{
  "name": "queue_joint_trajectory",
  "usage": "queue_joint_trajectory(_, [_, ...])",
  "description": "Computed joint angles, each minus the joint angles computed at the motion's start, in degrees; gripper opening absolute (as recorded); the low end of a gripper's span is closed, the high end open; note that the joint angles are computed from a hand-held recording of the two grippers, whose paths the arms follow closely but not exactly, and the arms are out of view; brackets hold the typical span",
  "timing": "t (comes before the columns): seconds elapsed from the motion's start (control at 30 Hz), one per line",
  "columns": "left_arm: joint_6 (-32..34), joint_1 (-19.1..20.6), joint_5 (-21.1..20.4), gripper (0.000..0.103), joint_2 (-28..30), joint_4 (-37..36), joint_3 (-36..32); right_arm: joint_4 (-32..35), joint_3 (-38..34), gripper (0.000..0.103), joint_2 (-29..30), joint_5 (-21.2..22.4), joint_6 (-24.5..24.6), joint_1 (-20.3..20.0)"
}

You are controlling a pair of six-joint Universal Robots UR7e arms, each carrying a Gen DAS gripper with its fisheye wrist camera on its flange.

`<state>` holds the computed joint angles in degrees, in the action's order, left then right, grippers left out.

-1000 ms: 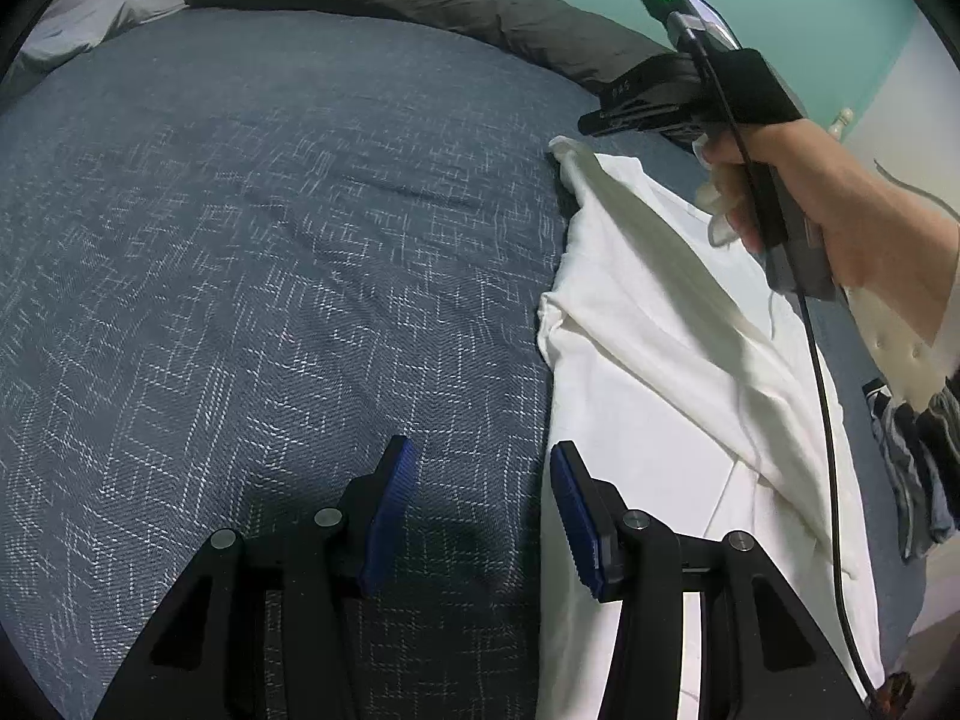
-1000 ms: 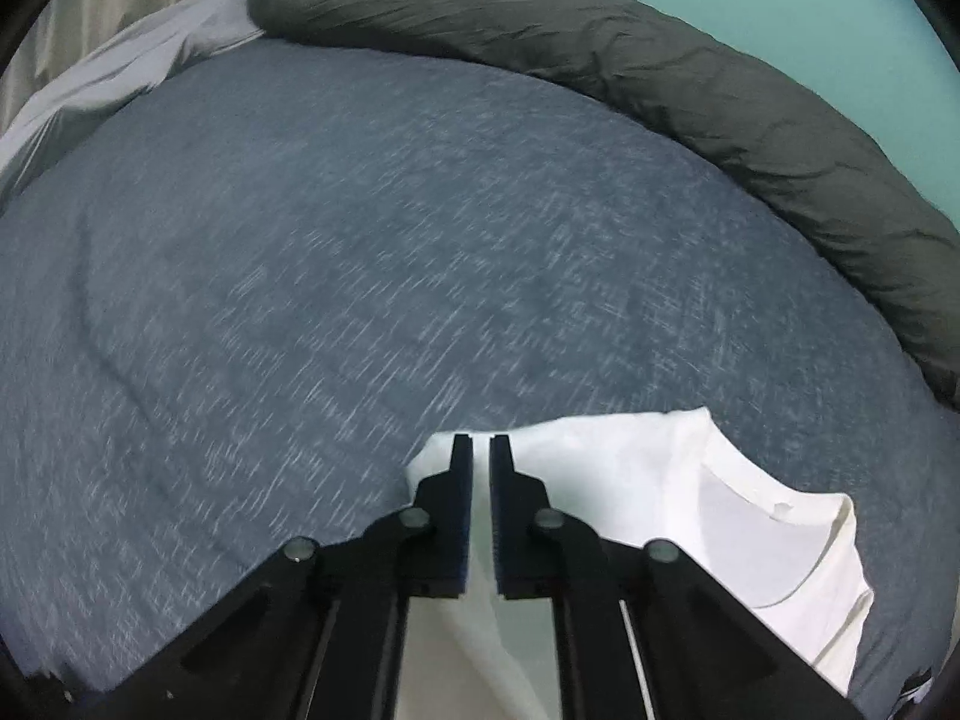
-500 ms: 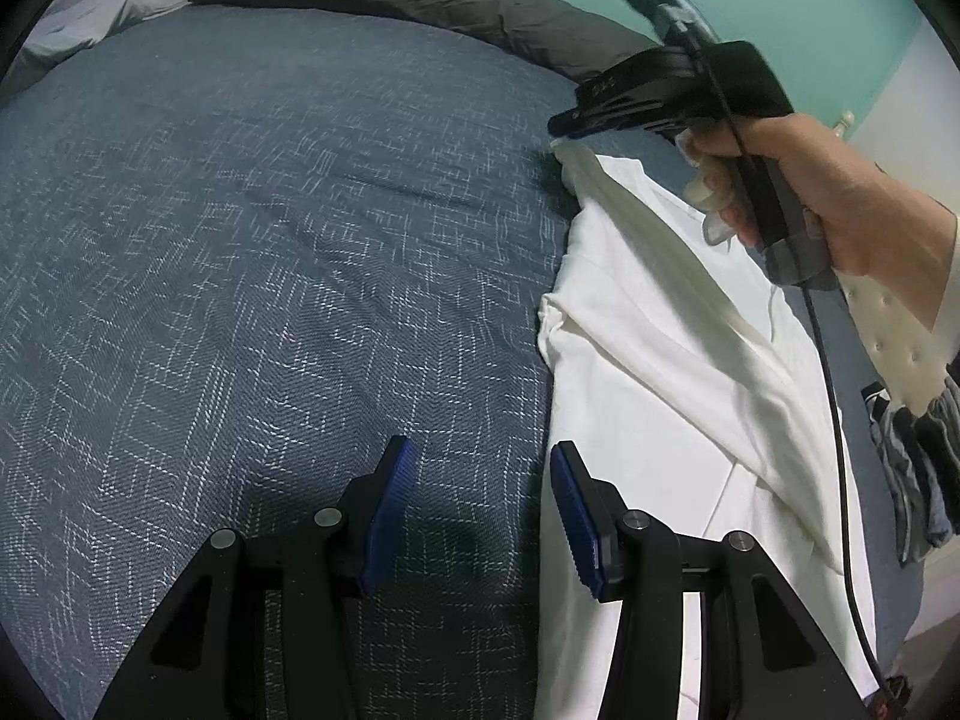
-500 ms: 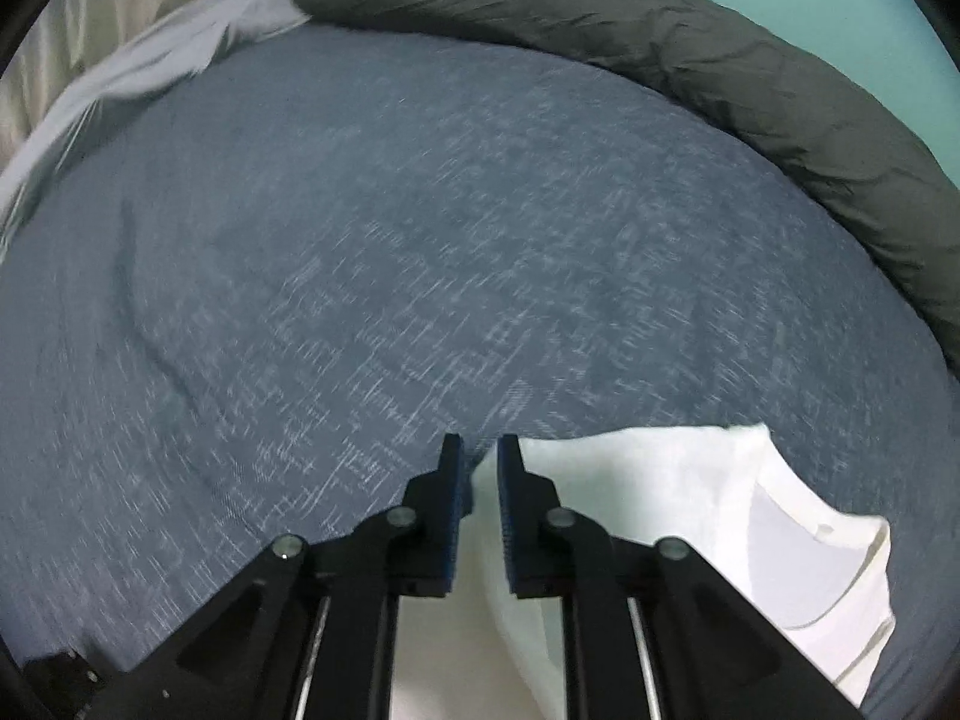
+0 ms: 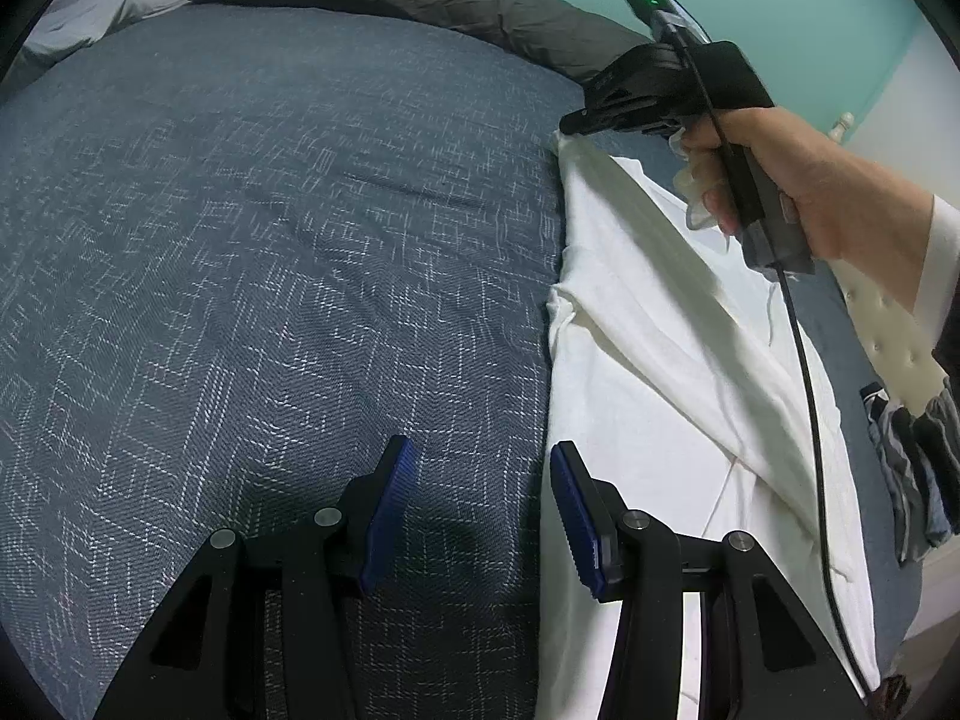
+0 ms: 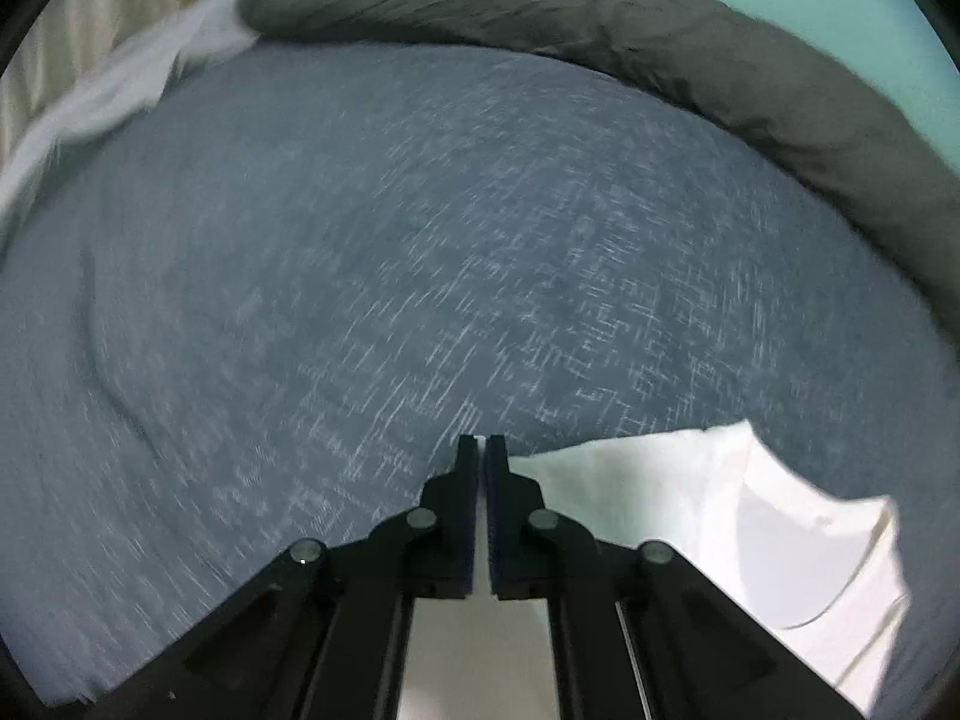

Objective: Fold clothes

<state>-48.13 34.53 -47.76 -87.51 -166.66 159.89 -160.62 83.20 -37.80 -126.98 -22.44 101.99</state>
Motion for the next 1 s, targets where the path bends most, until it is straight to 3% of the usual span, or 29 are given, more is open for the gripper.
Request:
queue_joint_trajectory(0.17, [-1.1, -0.8, -0.1, 0.051, -1.9, 1.6, 0.7, 4.4, 1.2, 0.002, -4.2, 13.9, 12.1, -4.4])
queue_joint_trajectory(0.33, [-1.1, -0.9, 0.3, 0.051, -0.6, 1.3, 0.5, 1.8, 5.0, 0.002, -6.7, 19.1, 15.9, -5.7])
queue_joint_trajectory(0.57, [-2.0, -1.6, 0.5, 0.051, -1.0, 2.2, 0.7, 0.1, 5.3, 0.003, -7.1, 18.3, 15.6, -4.7])
queue_joint_trajectory(0.7, [-2.6, -2.0, 0.5, 0.051, -1.4, 2.6, 0.9, 3.4, 3.3, 0.004, -6.1, 17.0, 12.8, -4.0])
queue_joint_trajectory(0.8, [-2.9, -2.2, 0.5, 0.051, -1.5, 2.9, 1.0, 5.8, 1.5, 0.012, -4.3, 11.9, 10.3, -2.8])
queue_joint_trajectory(0.93, [-3.1, -2.4, 0.4, 0.051, -1.5, 3.0, 1.1, 5.9, 1.6, 0.011, -3.4, 10.6, 10.6, -2.7])
queue_joint_trajectory(1.0, [-3.3, -2.6, 0.4, 0.051, -1.6, 3.1, 1.2, 3.2, 2.7, 0.004, -3.5, 12.1, 9.3, -2.7])
